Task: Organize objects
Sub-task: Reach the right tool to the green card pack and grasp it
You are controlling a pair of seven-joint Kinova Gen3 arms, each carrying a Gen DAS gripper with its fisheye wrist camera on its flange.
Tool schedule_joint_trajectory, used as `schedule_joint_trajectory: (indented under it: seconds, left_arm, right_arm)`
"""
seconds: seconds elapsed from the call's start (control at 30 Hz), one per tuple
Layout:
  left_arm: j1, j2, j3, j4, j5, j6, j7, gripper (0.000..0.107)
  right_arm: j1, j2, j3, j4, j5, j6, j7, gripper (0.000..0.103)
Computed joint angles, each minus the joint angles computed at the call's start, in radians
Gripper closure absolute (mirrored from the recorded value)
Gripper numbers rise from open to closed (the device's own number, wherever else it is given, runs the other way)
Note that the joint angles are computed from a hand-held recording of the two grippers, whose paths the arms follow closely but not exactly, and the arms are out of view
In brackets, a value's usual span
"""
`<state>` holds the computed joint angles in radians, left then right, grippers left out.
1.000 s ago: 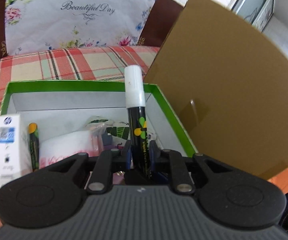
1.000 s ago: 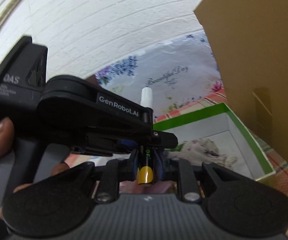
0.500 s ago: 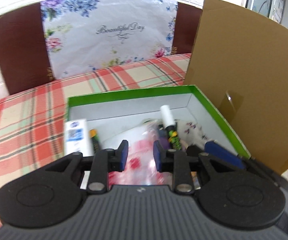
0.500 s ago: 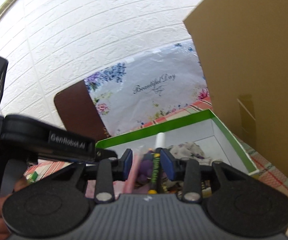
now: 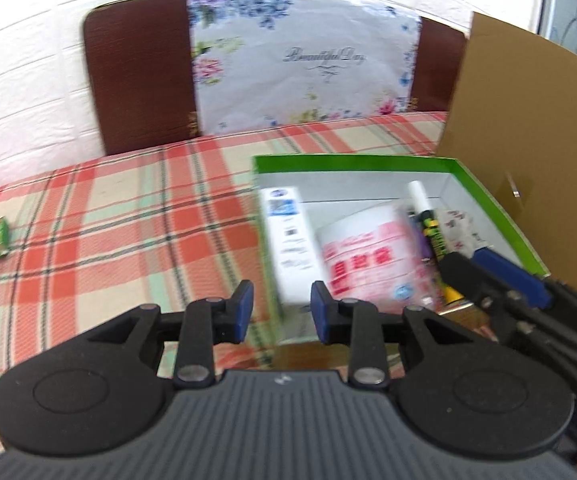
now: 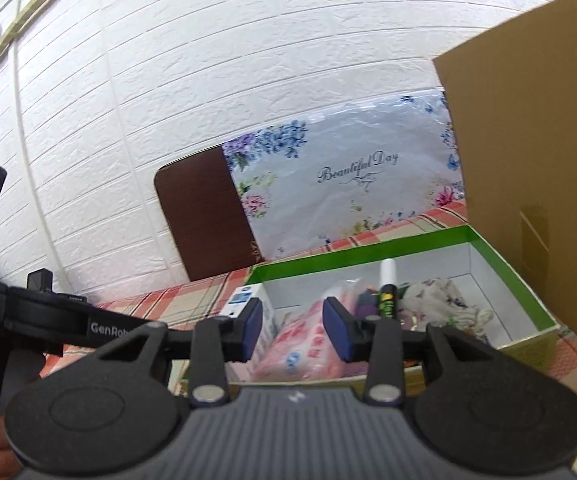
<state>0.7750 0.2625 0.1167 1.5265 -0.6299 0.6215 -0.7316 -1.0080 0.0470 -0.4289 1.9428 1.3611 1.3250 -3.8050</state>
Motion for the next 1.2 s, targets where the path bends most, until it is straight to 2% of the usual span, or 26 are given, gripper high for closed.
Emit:
schedule_joint_trajectory:
  seconds: [0.23, 0.6, 0.8, 0.93, 1.03, 1.1, 1.2]
  left_arm:
    - [0.001, -0.045, -0.025, 0.085, -0.108, 0.017, 0.127, 0.063]
    - [-0.123, -0.117, 0.003, 0.222, -0.184, -0.031, 0.235, 0.06]
    - [-0.199, -0.14, -0.001, 0.288, -0.21, -0.069, 0.28, 0.059]
    - [-0.265, -0.148, -0.014, 0.326, -0.193, -0.106, 0.277, 0.055]
    - [-0.317, -0.151, -0.042, 0.366, -0.214, -0.15, 0.295, 0.054]
    - [-0.367, -0.146, -0.053, 0.393, -0.267, -0.172, 0.365, 0.054]
    - [-0.342, -0.151, -0.179, 0.445, -0.382, -0.24, 0.478, 0.054]
  right_arm:
    - [-0.029, 0.052, 0.011, -0.074, 0.02, -0.005, 0.079, 0.06]
    - [-0.094, 0.158, 0.078, -0.236, 0.025, -0.066, 0.265, 0.059]
    - [-0.113, 0.218, 0.128, -0.331, -0.015, -0.148, 0.386, 0.059]
    - [-0.111, 0.261, 0.165, -0.399, -0.071, -0.233, 0.472, 0.058]
    - [-0.102, 0.298, 0.206, -0.454, -0.147, -0.325, 0.558, 0.058]
    - [-0.071, 0.334, 0.202, -0.507, -0.205, -0.368, 0.64, 0.057]
    - [0.022, 0.403, 0.135, -0.612, -0.267, -0.414, 0.762, 0.054]
